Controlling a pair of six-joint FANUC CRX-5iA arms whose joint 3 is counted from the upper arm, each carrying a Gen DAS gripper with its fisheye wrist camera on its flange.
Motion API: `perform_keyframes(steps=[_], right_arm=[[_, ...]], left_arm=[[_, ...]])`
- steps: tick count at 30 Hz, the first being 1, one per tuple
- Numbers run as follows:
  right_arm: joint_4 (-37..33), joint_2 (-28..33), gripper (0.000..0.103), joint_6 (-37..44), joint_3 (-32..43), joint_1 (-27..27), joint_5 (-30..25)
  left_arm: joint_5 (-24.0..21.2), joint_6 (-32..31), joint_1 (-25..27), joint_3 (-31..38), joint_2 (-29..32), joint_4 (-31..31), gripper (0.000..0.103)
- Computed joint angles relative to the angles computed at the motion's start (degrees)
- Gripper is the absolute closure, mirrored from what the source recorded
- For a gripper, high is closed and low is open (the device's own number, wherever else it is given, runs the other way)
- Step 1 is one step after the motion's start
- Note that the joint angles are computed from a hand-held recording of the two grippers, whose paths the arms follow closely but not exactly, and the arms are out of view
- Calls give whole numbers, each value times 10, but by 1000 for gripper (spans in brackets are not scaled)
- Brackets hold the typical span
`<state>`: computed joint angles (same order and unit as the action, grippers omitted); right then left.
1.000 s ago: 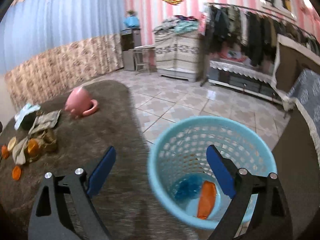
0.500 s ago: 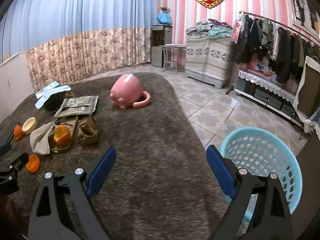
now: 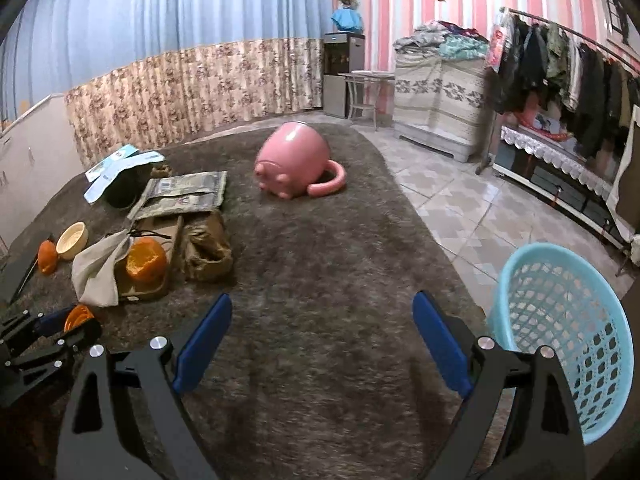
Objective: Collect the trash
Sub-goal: 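Grasp the orange bowl with the left tool while the right tool grasps the brown paper bag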
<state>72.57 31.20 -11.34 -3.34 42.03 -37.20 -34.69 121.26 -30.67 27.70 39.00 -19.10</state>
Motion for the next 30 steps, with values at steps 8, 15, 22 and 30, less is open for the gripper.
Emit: perform_keyframes(steps=[8,15,22,30], right_arm=[[-51,44,13,76,70,5,27],[-152,100,19,181,170,14,21],[-322,158,58,363,289,19,-4],[-178,105,62,226,182,13,49]], left_arm=[[11,63,-5,-18,-35,-80,64],[2,141,9,-8,-58,-166,64],[-22,174,17,16,-56,-217,64],[-36,188,5,35,-47,-238,64]])
